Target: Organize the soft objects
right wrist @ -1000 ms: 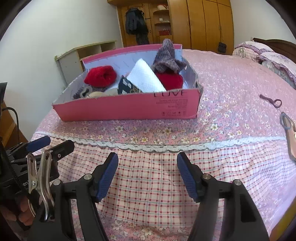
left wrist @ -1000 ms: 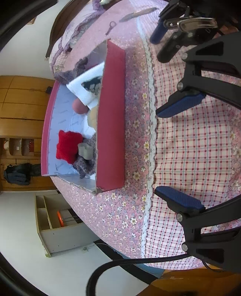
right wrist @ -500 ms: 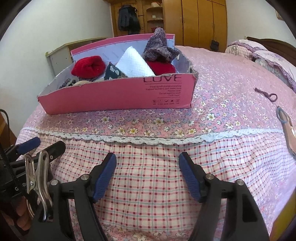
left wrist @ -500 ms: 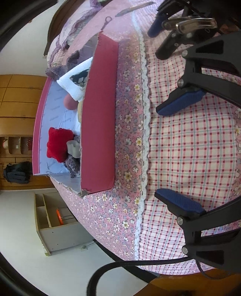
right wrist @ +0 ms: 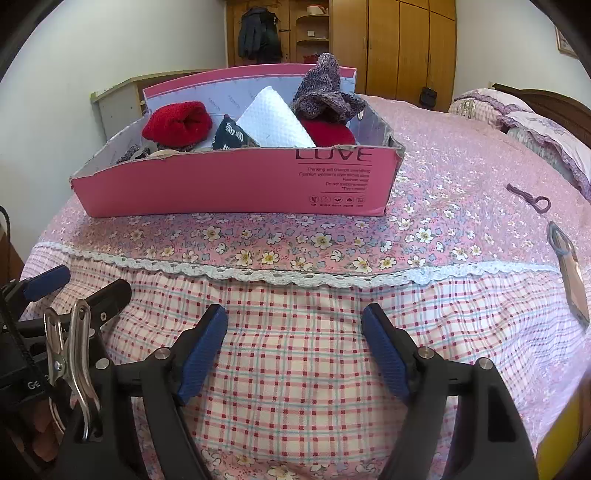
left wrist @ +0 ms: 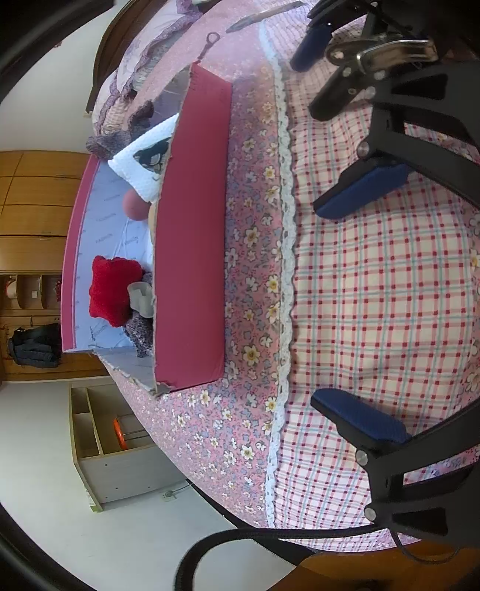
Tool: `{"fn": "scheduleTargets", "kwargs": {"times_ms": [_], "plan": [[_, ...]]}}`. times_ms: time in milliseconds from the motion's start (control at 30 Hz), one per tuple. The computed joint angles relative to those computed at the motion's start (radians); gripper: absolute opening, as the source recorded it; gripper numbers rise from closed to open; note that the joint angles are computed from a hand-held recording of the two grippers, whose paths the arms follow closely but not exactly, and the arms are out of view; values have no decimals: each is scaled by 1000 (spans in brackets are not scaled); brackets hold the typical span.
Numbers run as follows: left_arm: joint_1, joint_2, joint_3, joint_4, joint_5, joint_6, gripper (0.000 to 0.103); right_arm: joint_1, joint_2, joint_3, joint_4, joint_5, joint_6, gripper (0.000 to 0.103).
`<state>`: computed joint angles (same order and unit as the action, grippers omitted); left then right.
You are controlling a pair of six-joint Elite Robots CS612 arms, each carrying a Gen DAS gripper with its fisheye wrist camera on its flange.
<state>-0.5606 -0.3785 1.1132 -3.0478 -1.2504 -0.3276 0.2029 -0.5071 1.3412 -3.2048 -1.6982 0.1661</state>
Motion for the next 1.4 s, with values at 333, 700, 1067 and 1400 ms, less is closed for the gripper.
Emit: {"fn": "scheduleTargets", "kwargs": {"times_ms": [333,700,1067,1400], "plan": [[3,1,2,-6,-14,3,101,1,0,-1,0,-2,0,78],[3,5,-4,-1,-16,5,102,2,1,-1,0,-1,1,78],[3,5,-4,-2,-15,6,102,1,1,-1,0,-1,0,78],[3,5,-4,-3,-15,5,102,1,1,-1,0,-1,0,78]]}}
